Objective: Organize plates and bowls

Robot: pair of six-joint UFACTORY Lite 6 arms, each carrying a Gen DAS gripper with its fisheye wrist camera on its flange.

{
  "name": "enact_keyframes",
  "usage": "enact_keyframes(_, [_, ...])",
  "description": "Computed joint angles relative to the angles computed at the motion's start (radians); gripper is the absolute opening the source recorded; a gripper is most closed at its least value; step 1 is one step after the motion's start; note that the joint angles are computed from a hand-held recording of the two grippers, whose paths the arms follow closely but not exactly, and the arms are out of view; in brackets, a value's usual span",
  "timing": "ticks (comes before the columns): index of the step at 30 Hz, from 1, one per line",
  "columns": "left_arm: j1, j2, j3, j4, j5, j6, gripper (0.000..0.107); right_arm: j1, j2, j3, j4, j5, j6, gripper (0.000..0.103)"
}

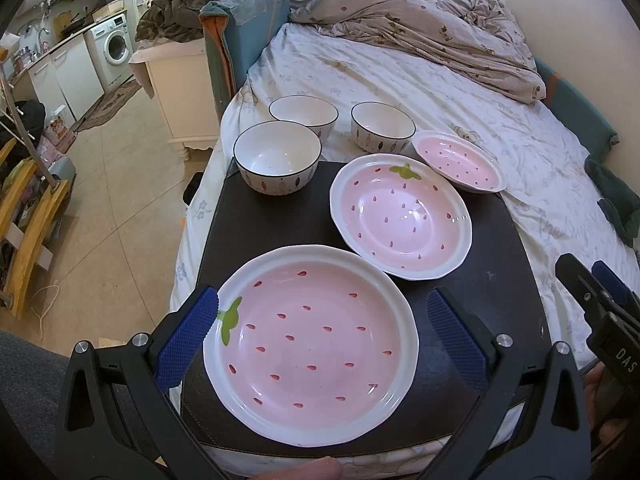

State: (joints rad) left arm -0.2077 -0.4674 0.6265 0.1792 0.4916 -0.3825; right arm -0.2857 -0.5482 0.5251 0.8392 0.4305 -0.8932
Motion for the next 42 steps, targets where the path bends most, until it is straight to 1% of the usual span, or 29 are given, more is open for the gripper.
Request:
enact_keyframes(8, [0.001, 0.003, -0.002, 0.007, -0.006, -0.001, 0.103, -0.005, 0.004, 0.004, 0.007, 0.002, -0.009, 0.103])
enact_keyframes(11, [0.023, 0.003, 0.016, -0.022, 0.010, 0.046, 0.103, -0.012, 0.009, 0.012, 0.008, 0.009, -0.009, 0.103])
enact_keyframes(13, [0.064, 0.006, 0.043, -0.075, 0.022, 0.136, 0.103, -0.021, 0.015, 0.024, 0.002, 0.018, -0.002, 0.103])
enact_keyframes(16, [0.182, 0.035, 0.098, -0.227, 0.047, 0.339, 0.103, -0.036, 0.047, 0.062, -0.006, 0.050, 0.015, 0.103])
enact_keyframes(19, [0.277, 0.124, 0.150, -0.303, 0.079, 0.446, 0.103, -0.033, 0.094, 0.104, -0.005, 0.085, 0.019, 0.103])
enact_keyframes(21, [0.327, 0.190, 0.169, -0.311, 0.089, 0.466, 0.103, -0.013, 0.133, 0.133, -0.024, 0.096, 0.044, 0.103])
enact_keyframes(23, [0.368, 0.264, 0.193, -0.319, 0.109, 0.482, 0.103, 0.001, 0.218, 0.184, -0.042, 0.139, 0.068, 0.103])
enact_keyframes(25, [0.428, 0.348, 0.210, -0.370, 0.128, 0.531, 0.103, 0.025, 0.316, 0.234, -0.088, 0.186, 0.111, 0.103])
enact_keyframes(27, [0.470, 0.443, 0.235, -0.385, 0.148, 0.543, 0.103, 0.045, 0.450, 0.301, -0.116, 0.266, 0.128, 0.103])
enact_keyframes(28, [0.484, 0.466, 0.234, -0.393, 0.150, 0.544, 0.102, 0.066, 0.516, 0.329, -0.141, 0.289, 0.148, 0.103])
enact_keyframes(30, [0.503, 0.512, 0.231, -0.406, 0.156, 0.553, 0.102, 0.107, 0.617, 0.360, -0.177, 0.290, 0.175, 0.102])
enact_keyframes(32, [0.509, 0.549, 0.239, -0.429, 0.174, 0.577, 0.098, 0.121, 0.698, 0.389, -0.175, 0.308, 0.172, 0.092])
enact_keyframes(33, [0.510, 0.576, 0.247, -0.439, 0.188, 0.583, 0.094, 0.121, 0.748, 0.415, -0.166, 0.337, 0.178, 0.089])
enact_keyframes(36, [0.517, 0.637, 0.269, -0.469, 0.209, 0.596, 0.087, 0.111, 0.849, 0.444, -0.087, 0.400, 0.138, 0.078])
enact_keyframes(37, [0.514, 0.653, 0.273, -0.478, 0.212, 0.599, 0.081, 0.116, 0.873, 0.455, -0.072, 0.412, 0.127, 0.070])
enact_keyframes(38, [0.516, 0.670, 0.275, -0.490, 0.209, 0.613, 0.078, 0.124, 0.888, 0.463, -0.058, 0.425, 0.115, 0.063])
enact_keyframes(39, [0.510, 0.684, 0.279, -0.499, 0.212, 0.617, 0.074, 0.130, 0.903, 0.469, -0.045, 0.436, 0.103, 0.059])
enact_keyframes(40, [0.506, 0.695, 0.283, -0.502, 0.211, 0.619, 0.071, 0.143, 0.920, 0.475, -0.029, 0.441, 0.092, 0.051])
enact_keyframes(41, [0.502, 0.700, 0.282, -0.509, 0.208, 0.628, 0.070, 0.159, 0.935, 0.480, -0.016, 0.441, 0.083, 0.041])
enact_keyframes(42, [0.497, 0.700, 0.278, -0.518, 0.198, 0.643, 0.069, 0.174, 0.947, 0.486, -0.009, 0.441, 0.079, 0.039])
